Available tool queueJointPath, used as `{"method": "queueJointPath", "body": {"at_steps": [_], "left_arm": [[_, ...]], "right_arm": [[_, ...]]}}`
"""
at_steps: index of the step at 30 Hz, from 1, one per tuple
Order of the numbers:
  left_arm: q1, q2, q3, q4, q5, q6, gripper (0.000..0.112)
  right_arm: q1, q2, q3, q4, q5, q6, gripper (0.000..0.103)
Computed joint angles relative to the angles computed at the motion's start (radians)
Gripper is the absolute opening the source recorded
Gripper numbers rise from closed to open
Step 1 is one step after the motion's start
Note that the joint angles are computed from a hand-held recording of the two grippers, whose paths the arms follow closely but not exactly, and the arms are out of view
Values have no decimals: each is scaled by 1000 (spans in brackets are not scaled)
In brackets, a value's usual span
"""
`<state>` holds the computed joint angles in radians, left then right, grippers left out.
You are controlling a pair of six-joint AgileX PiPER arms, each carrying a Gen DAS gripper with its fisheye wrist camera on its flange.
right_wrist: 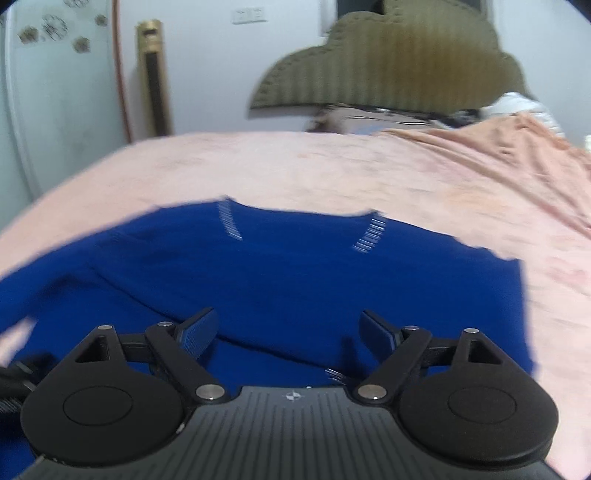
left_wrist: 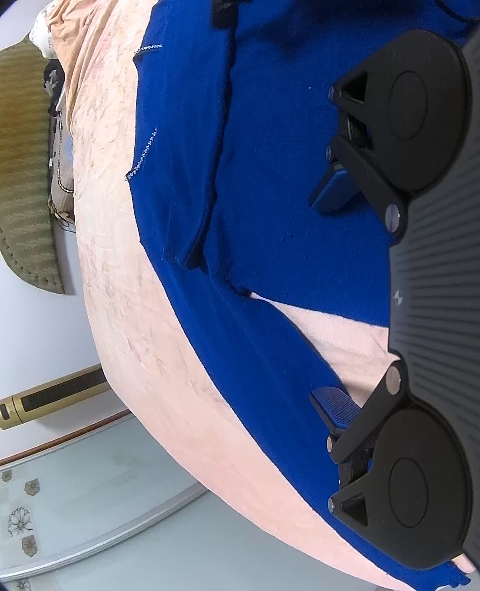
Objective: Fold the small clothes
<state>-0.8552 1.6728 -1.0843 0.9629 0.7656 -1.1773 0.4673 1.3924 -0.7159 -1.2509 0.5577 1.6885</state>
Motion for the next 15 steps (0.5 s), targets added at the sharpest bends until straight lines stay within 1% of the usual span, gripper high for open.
{"method": "queueJointPath", "body": {"at_steps": [1,2,3,4,5,6,8,9,10,13,15], "left_arm": [[-3,-1,0,-2,3,-2,102],[-6,-2,1,-4,5,-1,102],[-10,-1,0,-2,8,-4,102],[-15,2,-2,3,14,-9,102],[-21,7,-6,7,21,-12,102],[-24,8,-8,10,26,-12,102],[-29,7,-8,16,35,-17,102],[-30,6,-7,18,37,-20,102],[-31,6,-6,19,39,-21,102],[-38,9,-9,19,57,-28,102],[-41,14,-16,15,70,-28,102]], "right_arm": [[-7,-4,19,4,24,3,86],[-24,-5,34,9,28,10,86],[-50,-5,50,13,12,20,86],[-88,-16,75,12,-26,30,87],[-111,-25,100,-23,-61,67,89],[-118,-31,125,-87,-76,127,91],[-120,-23,145,-156,-87,184,103],[-122,-10,145,-189,-97,206,103],[-112,3,140,-194,-90,204,103],[-94,6,129,-162,-65,168,103],[-102,-1,136,-179,-76,187,103]]}}
